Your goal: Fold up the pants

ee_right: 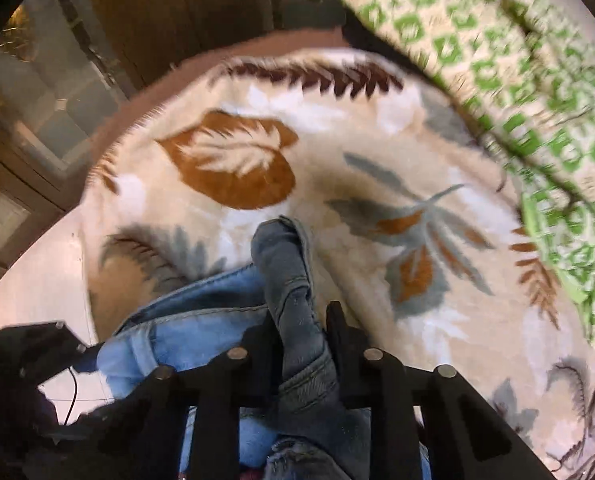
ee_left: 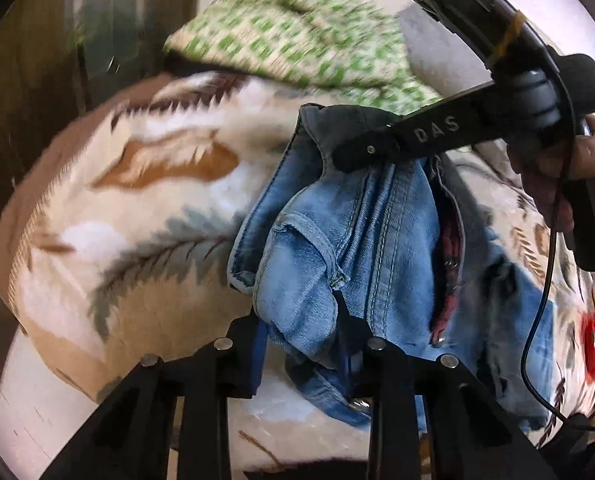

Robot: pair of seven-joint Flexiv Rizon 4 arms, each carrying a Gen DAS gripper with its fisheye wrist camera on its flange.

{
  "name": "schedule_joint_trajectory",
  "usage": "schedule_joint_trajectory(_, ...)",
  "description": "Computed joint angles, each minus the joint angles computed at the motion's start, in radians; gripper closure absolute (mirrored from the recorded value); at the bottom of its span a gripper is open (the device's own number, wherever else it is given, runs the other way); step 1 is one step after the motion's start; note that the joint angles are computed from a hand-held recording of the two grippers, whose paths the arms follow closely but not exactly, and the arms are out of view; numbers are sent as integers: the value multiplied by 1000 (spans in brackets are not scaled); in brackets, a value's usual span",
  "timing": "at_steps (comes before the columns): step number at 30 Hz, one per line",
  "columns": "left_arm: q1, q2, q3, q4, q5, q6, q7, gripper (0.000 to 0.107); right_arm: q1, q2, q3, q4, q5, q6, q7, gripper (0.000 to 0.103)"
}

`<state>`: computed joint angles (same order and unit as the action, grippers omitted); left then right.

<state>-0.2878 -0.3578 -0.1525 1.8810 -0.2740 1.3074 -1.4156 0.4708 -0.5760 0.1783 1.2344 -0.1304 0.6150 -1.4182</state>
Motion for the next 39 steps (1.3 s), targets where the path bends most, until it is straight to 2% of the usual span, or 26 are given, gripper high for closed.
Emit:
schedule_joint_trajectory(6,-30,91,-53,40,-14,40,88,78,-55,239,16,269,26,160,47,83)
schedule_joint_trajectory(9,-49,117,-95,55,-57,51,154,78,-97,395,21,450,35,236,95,83)
schedule_joint_trajectory(13,-90,122,-163,70,-136,26,272,78,-151,566,29,649,65,258,133,83)
schedule_joint_trajectory(15,-125,109,-161,59,-133,6,292,78,-176,641,28,745,80,248,146,83)
schedule_joint_trajectory(19,-202,49,-152,9,-87,-56,278,78,-208,733,16,882,119,243,168,83)
schedule_joint_trajectory(23,-271,-20,-115,-61,7,-125,211,78,-230,762,-6,980,175,272,172,83)
schedule_joint_trajectory(26,-279,-50,-116,-75,21,-156,189,78,-237,750,-23,1020,221,310,166,81)
schedule_joint_trajectory(27,-290,-63,-105,-85,44,-163,178,77,-240,747,-29,1029,244,320,166,75)
schedule_joint_trajectory(29,-306,-83,-89,-103,85,-168,164,75,-248,757,-31,1043,264,318,183,54)
schedule_joint_trajectory(30,-311,-92,-86,-111,98,-165,159,73,-265,771,-24,1056,230,310,225,35)
schedule_joint_trajectory(31,-320,-98,-78,-117,117,-158,148,72,-275,784,-18,1069,200,309,255,32)
schedule_joint_trajectory(32,-327,-100,-74,-121,133,-153,141,70,-284,811,-18,1087,193,310,266,32)
schedule_joint_trajectory(33,-323,-100,-81,-121,133,-151,145,58,-283,837,-24,1099,213,305,261,32)
schedule_joint_trajectory(34,-295,-93,-119,-102,96,-144,182,43,-288,858,-24,1109,212,303,273,32)
schedule_joint_trajectory(35,-251,-75,-180,-72,26,-134,247,37,-297,888,-19,1123,202,295,293,32)
schedule_joint_trajectory(38,-172,11,-285,14,-152,-111,393,34,-307,963,-8,1151,186,276,341,32)
schedule_joint_trajectory(39,-153,39,-310,38,-220,-96,443,27,-306,982,-10,1158,188,274,349,32)
